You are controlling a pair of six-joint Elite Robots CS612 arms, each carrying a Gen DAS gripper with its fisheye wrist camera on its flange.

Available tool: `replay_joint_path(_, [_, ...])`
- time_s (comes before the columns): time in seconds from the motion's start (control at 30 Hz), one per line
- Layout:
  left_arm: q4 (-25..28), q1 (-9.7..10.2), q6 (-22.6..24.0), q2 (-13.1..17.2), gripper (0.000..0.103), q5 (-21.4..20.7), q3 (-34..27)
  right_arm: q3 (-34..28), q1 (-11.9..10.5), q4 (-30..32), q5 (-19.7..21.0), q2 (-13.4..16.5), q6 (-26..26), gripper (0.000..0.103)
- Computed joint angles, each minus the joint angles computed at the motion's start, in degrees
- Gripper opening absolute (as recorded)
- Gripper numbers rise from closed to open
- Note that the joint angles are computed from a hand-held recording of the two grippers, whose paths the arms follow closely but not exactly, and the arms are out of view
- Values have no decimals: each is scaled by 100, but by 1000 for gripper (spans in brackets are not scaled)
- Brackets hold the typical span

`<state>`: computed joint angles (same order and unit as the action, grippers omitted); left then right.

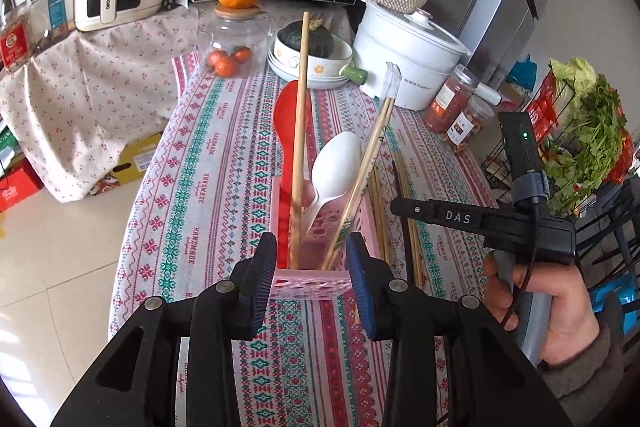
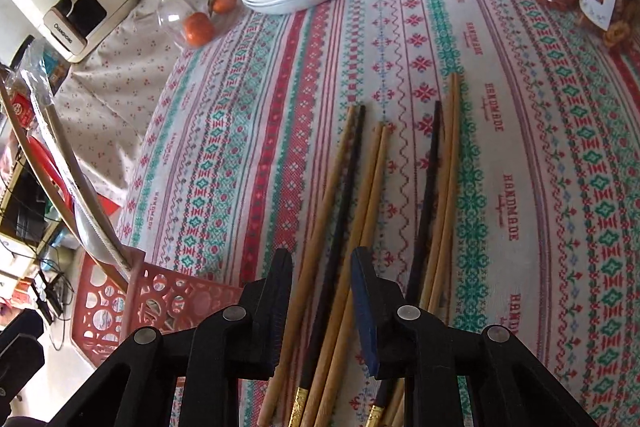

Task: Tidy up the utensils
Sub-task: 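Grasp a wooden chopstick with the right tool while the left tool grasps more chopsticks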

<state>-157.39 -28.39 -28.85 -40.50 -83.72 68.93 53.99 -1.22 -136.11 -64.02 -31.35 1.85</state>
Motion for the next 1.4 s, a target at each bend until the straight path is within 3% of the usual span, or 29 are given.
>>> replay_joint_path(0.2, [171,26,-151,39,38,-104,-43,-401,104,224,146,306,-339,23])
replay_joint_path(0.3, [233,26,-158,56,38,-86,-55,-609,167,405,-51,450,-501,20])
replay_joint_path(0.37, [215,15,-128,57,38,-23,-50,-660,225,343,-484,495,-591,9])
replay_joint_path(0.43, [209,12,-131,48,38,-44,-38,-752,204,563,-559,529,-547,7])
replay_joint_path(0.53, [65,2,-196,3,38,-88,38,-717,157,680,-471,500,-568,6])
replay_joint_path(0.67, [-208,-49,-119,-104,38,124,200,-580,124,993,-628,367,-697,4])
replay_joint_path(0.77, [-310,-85,-62,-133,38,43,232,-388,38,1106,-737,230,-542,4])
replay_joint_path(0.93, [-131,-222,184,-21,38,-152,6,150,-192,693,-413,-107,-239,4])
replay_joint_path(1.03, [63,-322,271,122,38,-271,-255,508,-348,279,-200,-361,-89,4])
replay_joint_path(1.23, [903,-496,134,702,38,-572,-1257,937,-555,-415,-418,-681,374,4])
replay_joint_path(1.4, [2027,-546,-119,1414,38,-246,-2508,1138,-676,-827,-242,-841,521,4])
